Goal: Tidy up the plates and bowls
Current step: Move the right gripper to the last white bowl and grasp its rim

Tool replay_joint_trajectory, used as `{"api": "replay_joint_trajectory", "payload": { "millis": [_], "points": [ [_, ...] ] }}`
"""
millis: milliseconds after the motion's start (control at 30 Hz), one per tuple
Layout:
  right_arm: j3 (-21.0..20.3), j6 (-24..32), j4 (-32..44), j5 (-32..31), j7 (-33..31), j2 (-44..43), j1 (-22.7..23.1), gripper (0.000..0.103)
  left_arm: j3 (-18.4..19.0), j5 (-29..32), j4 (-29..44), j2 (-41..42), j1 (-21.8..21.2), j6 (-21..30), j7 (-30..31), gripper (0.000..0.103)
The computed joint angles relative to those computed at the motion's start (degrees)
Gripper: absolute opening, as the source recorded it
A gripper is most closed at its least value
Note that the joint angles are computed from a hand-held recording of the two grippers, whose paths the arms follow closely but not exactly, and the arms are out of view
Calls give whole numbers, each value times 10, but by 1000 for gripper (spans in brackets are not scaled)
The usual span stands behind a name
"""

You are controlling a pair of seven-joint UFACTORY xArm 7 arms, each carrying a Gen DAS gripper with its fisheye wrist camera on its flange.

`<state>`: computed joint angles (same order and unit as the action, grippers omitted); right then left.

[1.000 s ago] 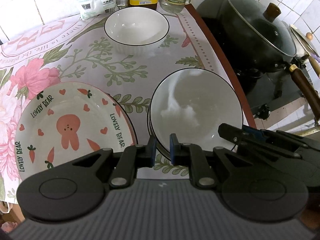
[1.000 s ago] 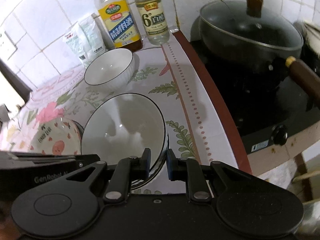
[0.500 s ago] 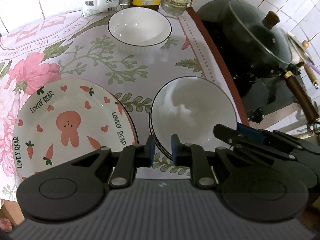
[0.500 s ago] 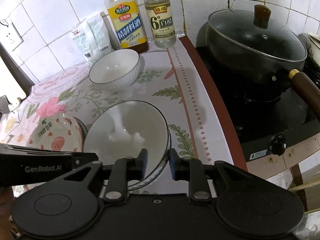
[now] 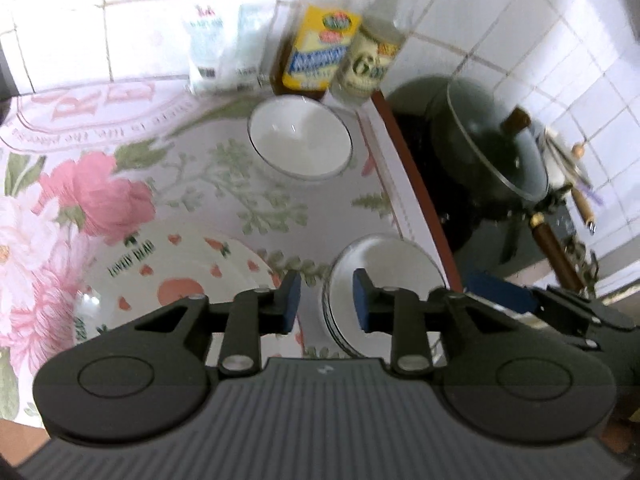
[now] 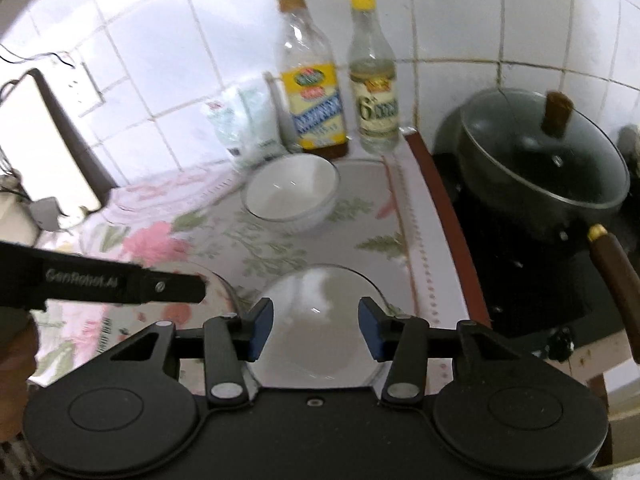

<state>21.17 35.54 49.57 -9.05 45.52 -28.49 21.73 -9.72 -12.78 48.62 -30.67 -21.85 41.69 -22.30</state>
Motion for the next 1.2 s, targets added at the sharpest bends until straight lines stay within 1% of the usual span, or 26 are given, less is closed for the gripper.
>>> {"api": "replay_joint_trajectory", "payload": {
  "millis": [33,67,200,267,367,467,567,633,800,900,933,967,1033,1100,1133,1200],
  "points": [
    [-2,-4,4,2,-4,1,3,59,3,1,0,-3,2,-4,1,28],
    [-5,-8,7,5,-9,2,6,60,5,1,-1,-5,5,-9,0,29],
    [-19,-32,23,26,-36,15,20,60,22,-11,-3,-9,8,-38,13,32],
    [-27,-53,27,42,-50,20,28,63,30,-17,-6,-9,8,-61,24,34],
    [-55,-93,34,84,-89,39,50,65,39,-25,-6,-2,8,-89,41,38],
    [-85,-120,53,135,-134,74,69,65,35,-16,-2,16,21,-114,42,41],
    [-109,-123,81,192,-171,117,76,65,22,9,6,46,42,-134,28,41],
    [-127,-119,102,242,-199,150,77,65,15,26,12,68,56,-142,9,41],
    [-127,-87,154,289,-196,232,37,66,14,38,19,122,64,-179,-24,41],
    [-121,-91,168,309,-193,271,19,66,12,48,26,155,64,-200,-33,41],
    [-119,-94,172,314,-189,283,14,66,13,47,31,169,64,-206,-40,41],
    [-117,-99,176,316,-185,294,9,65,9,51,36,183,67,-209,-60,41],
    [-112,-111,182,336,-192,314,2,65,0,73,54,210,76,-203,-108,41],
    [-105,-123,182,365,-199,326,-5,65,-2,88,66,233,77,-206,-143,41],
    [-102,-128,181,375,-203,331,-8,65,0,89,72,241,75,-203,-149,40],
    [-99,-131,183,378,-199,341,-11,65,2,102,84,256,72,-197,-160,39]
  ]
}}
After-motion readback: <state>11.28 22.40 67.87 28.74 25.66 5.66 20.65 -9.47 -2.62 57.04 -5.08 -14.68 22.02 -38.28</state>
